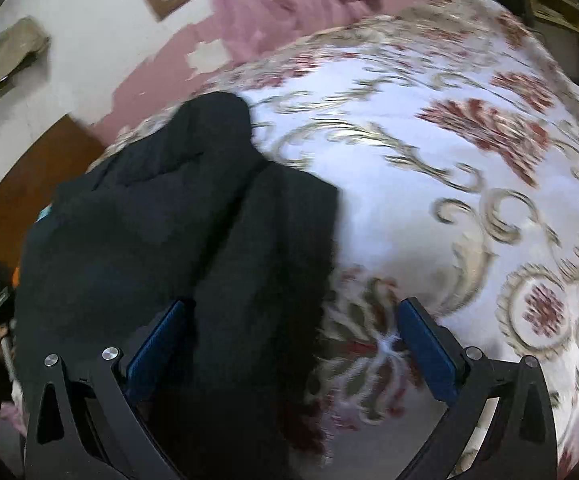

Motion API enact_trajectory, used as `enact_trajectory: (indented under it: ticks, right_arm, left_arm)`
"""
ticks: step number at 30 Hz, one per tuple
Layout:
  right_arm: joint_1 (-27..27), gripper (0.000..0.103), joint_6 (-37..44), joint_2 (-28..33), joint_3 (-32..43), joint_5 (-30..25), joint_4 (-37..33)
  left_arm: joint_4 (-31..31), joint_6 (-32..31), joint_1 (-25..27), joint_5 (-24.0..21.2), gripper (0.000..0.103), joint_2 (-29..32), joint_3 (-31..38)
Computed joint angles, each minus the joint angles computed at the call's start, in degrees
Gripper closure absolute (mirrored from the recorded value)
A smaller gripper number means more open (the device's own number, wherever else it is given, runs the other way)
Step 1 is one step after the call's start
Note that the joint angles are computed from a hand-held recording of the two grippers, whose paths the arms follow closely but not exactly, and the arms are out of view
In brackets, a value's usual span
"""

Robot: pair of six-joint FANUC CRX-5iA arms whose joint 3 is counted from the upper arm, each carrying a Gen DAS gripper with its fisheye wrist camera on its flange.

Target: Fold large clothes

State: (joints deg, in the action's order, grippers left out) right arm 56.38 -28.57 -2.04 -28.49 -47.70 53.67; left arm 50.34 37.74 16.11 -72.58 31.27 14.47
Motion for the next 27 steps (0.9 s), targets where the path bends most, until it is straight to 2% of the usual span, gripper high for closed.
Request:
enact_trajectory:
  ticks: [2, 3, 5, 9, 19, 23, 27]
  right_arm:
    - [-1.68, 0.001, 2.25, -0.31, -0.93, 7.62, 2.04]
    - [-1.8, 0.001, 4.19, 0.41, -0.21, 8.71, 1.54]
    - [-1.51, 0.001, 6.7, 1.42, 1.16, 7.34, -0.69]
    - [-2.74, 0.001, -1.15, 0.25, -2.2, 11.18, 4.51]
    - [-2.08, 0.001, -3.46, 0.58, -2.4, 10.12, 5.19]
    - [-3.05, 0.001, -7.66, -0.05, -3.82, 12.05, 7.58]
    - [-2.74, 0.001, -10.37, 0.56, -4.13, 11.38, 9.88]
  left_arm:
    - [0.13, -0.24, 0.06, -0.05, 0.0, 0.07, -0.04]
    - [0.27, -0.47, 0.05, 0.13, 0.0, 0.01, -0.18]
    - [0.56, -1.42, 0.05, 0.72, 0.0, -0.35, -0.91]
    - [0.74, -2.27, -0.06, 1.33, 0.0, -0.65, -1.46]
    - [1.2, -3.52, -0.02, 2.34, 0.0, -1.16, -2.54]
    - [0.14, -2.99, -0.21, 2.81, 0.0, -1.39, -2.37]
    - [-1.39, -1.3, -0.5, 2.48, 0.0, -1.42, -1.47]
